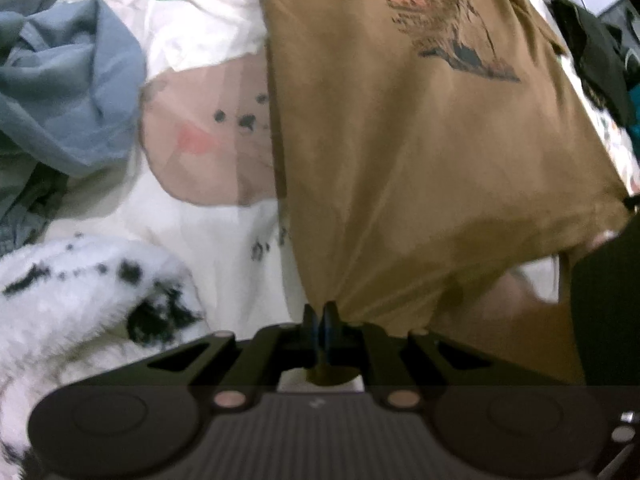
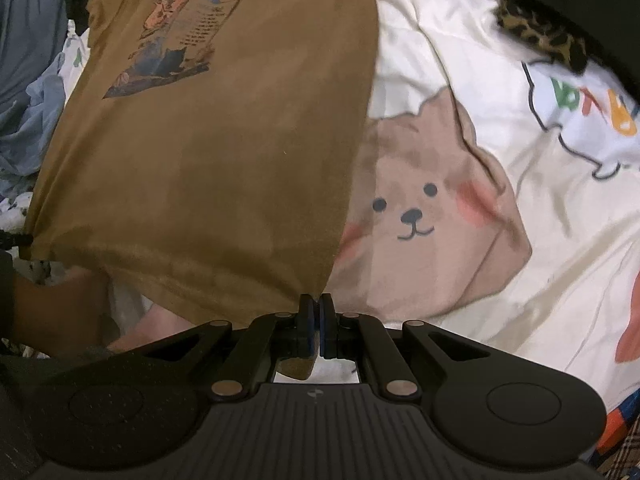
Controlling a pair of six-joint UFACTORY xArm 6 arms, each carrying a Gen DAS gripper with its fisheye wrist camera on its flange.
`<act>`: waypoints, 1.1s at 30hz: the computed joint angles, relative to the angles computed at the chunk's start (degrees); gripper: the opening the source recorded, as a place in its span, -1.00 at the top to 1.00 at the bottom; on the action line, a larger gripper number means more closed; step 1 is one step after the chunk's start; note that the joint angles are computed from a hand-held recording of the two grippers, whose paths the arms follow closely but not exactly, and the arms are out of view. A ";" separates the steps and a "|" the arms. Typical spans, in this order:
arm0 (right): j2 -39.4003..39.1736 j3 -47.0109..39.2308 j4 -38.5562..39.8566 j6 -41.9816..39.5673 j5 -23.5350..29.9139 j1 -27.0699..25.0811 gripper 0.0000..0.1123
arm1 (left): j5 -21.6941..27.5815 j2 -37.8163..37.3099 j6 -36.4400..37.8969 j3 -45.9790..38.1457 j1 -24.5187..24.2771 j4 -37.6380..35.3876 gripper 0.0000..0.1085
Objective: Fold clothes
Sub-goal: 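Pull the hem with both grippers to straighten the T-shirt body, then open both grippers to release the hem, then move both grippers toward the collar of the T-shirt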
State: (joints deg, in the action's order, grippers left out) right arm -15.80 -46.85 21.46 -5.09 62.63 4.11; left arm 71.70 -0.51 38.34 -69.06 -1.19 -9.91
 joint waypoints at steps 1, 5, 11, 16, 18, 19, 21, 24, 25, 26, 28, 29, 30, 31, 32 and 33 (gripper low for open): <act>-0.23 0.34 0.04 -0.27 0.25 -0.26 1.00 | 0.51 -0.14 0.01 0.36 0.19 0.27 0.95; -0.71 1.43 -0.06 2.16 -0.35 -0.37 0.99 | 3.46 0.69 -0.99 -1.35 0.83 -0.50 0.86; -1.95 1.40 1.85 2.55 -2.51 -1.71 0.51 | 1.61 3.50 -3.17 -7.43 1.04 0.92 0.52; -1.38 0.44 1.66 3.67 -8.05 -2.01 0.48 | -0.63 8.70 -5.04 -15.18 0.51 0.38 0.22; -0.47 -0.38 1.89 3.78 -10.50 -2.14 0.47 | -1.71 11.38 -5.91 -18.70 -0.11 0.17 0.16; 0.20 -0.90 2.00 3.70 -11.67 -2.22 0.45 | -2.38 12.66 -6.38 -20.30 -0.50 0.16 0.10; 2.28 -2.36 2.15 3.00 -13.72 -2.43 0.44 | -3.96 15.93 -6.57 -24.35 -1.44 -0.04 0.08; 5.30 -4.68 2.19 2.52 -16.74 -2.33 0.44 | -5.19 21.33 -6.53 -30.61 -2.64 -0.55 0.07; 6.30 -5.44 2.11 2.52 -17.84 -2.25 0.44 | -5.38 23.20 -6.77 -32.85 -3.10 -0.54 0.07; 7.30 -6.22 2.02 2.53 -18.92 -2.18 0.44 | -5.51 25.12 -7.00 -35.22 -3.56 -0.52 0.07; 9.33 -7.81 1.82 2.57 -21.05 -2.04 0.44 | -5.58 29.21 -7.10 -40.45 -4.34 -0.68 0.07; 10.43 -8.71 1.72 2.55 -22.09 -2.01 0.44 | -5.47 31.45 -7.41 -43.40 -4.79 -0.57 0.07; 11.72 -9.82 1.57 2.47 -23.13 -2.01 0.44 | -5.24 33.82 -7.72 -46.60 -5.23 -0.45 0.07; 13.05 -10.98 1.29 2.48 -24.15 -1.98 0.44 | -4.91 36.42 -8.10 -50.21 -5.65 -0.44 0.07; 14.42 -12.18 1.01 2.48 -25.14 -1.97 0.44 | -4.38 39.24 -8.49 -54.22 -6.05 -0.41 0.07; 15.91 -13.51 0.80 2.40 -26.03 -2.02 0.44 | -3.56 42.39 -8.93 -58.87 -6.43 -0.36 0.07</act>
State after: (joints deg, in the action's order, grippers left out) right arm 0.11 -60.35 22.27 -2.70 36.60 2.09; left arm 68.14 41.88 29.41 -127.92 -7.62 -10.27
